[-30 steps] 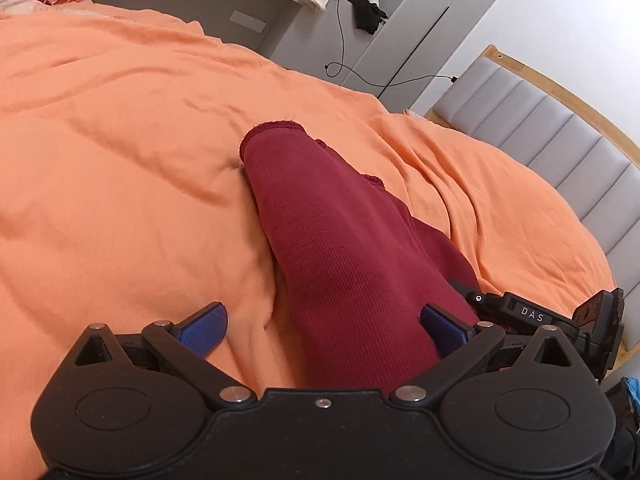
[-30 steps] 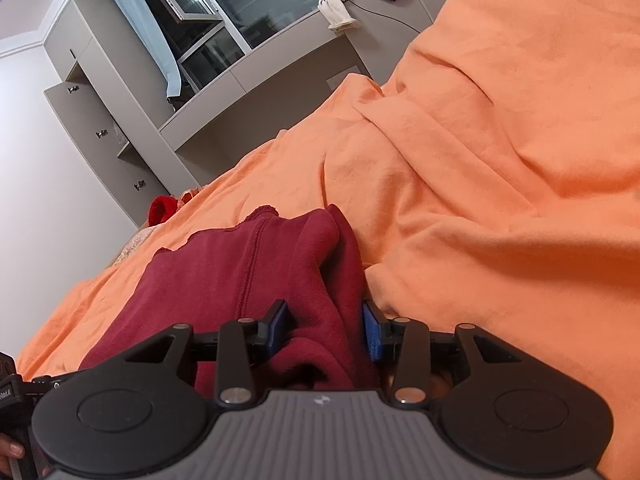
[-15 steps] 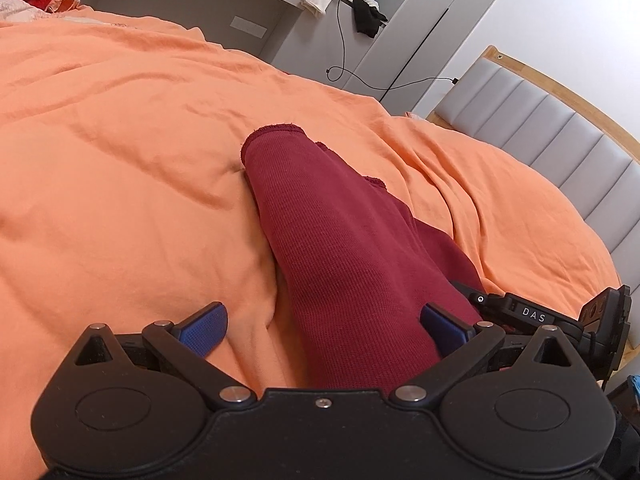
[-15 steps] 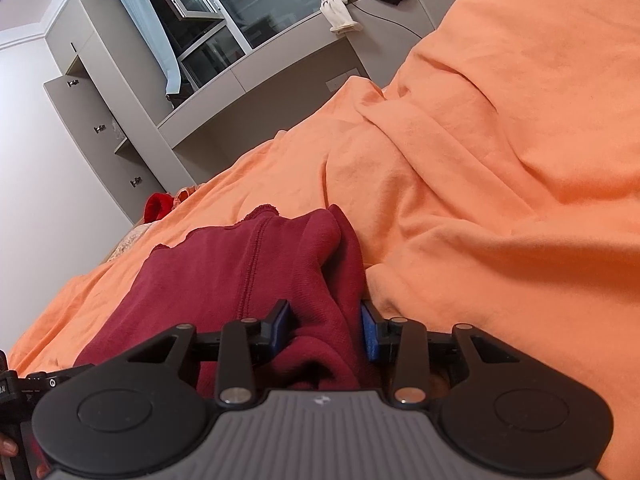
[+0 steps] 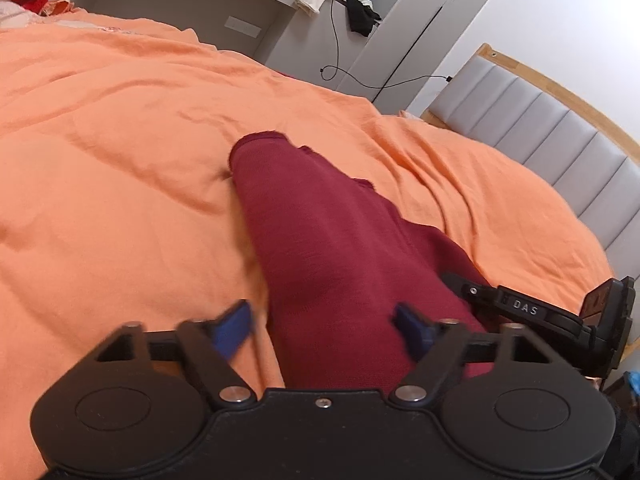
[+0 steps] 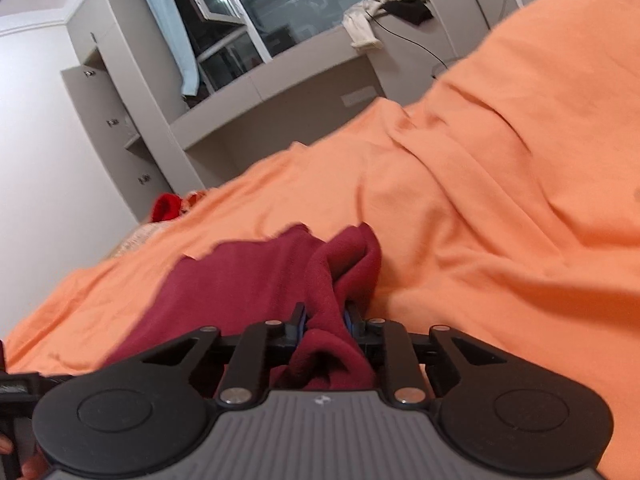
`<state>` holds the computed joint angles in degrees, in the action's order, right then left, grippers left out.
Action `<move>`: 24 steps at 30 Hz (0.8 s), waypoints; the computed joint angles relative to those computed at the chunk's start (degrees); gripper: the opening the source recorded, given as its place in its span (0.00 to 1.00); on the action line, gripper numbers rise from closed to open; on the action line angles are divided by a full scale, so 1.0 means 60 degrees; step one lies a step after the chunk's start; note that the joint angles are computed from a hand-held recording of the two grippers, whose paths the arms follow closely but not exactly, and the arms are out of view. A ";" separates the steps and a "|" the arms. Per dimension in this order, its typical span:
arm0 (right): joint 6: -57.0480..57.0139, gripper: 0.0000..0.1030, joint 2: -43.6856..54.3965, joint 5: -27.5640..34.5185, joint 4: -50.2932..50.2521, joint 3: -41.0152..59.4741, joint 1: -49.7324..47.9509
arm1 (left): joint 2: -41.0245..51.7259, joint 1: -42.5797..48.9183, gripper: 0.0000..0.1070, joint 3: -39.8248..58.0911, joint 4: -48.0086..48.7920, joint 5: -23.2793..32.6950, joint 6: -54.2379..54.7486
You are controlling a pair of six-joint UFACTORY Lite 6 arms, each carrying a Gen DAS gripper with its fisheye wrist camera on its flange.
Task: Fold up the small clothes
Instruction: 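Lift the bundle end with the right gripper while the left gripper grasps the bundle, then fold the bundle end over onto itself with both grippers and release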
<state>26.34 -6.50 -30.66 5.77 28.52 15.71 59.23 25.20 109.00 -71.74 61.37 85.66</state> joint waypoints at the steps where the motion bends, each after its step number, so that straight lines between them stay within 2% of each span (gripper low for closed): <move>1: -0.0112 0.19 -0.0035 -0.0049 0.0158 0.0049 0.0144 | 0.0068 0.0033 0.50 0.0161 0.0067 0.0179 -0.0170; 4: -0.0776 0.18 -0.0089 -0.0141 0.0811 0.0298 0.0655 | -0.0146 0.0039 0.29 -0.0074 -0.0046 0.0203 -0.0161; 7: -0.1652 0.18 -0.0131 -0.0421 0.1738 0.0518 0.1181 | -0.0663 0.0116 0.20 -0.0693 -0.0576 0.0070 0.0530; 12: -0.1648 0.18 0.0202 -0.1363 0.1936 0.0930 0.1571 | -0.1556 0.0341 0.19 -0.1422 -0.1403 -0.0174 0.1443; 17: -0.2026 0.17 0.1523 -0.2194 0.2101 0.2193 0.2027 | -0.2138 0.0726 0.19 -0.1825 -0.2268 -0.0583 0.2512; 20: -0.2576 0.18 0.2343 -0.2115 0.2450 0.3025 0.2249 | -0.2084 0.0912 0.19 -0.1603 -0.2476 -0.0859 0.2789; 24: -0.2962 0.18 0.3341 -0.1204 0.3045 0.3941 0.2230 | -0.1562 0.0928 0.20 -0.0905 -0.1892 -0.1329 0.2232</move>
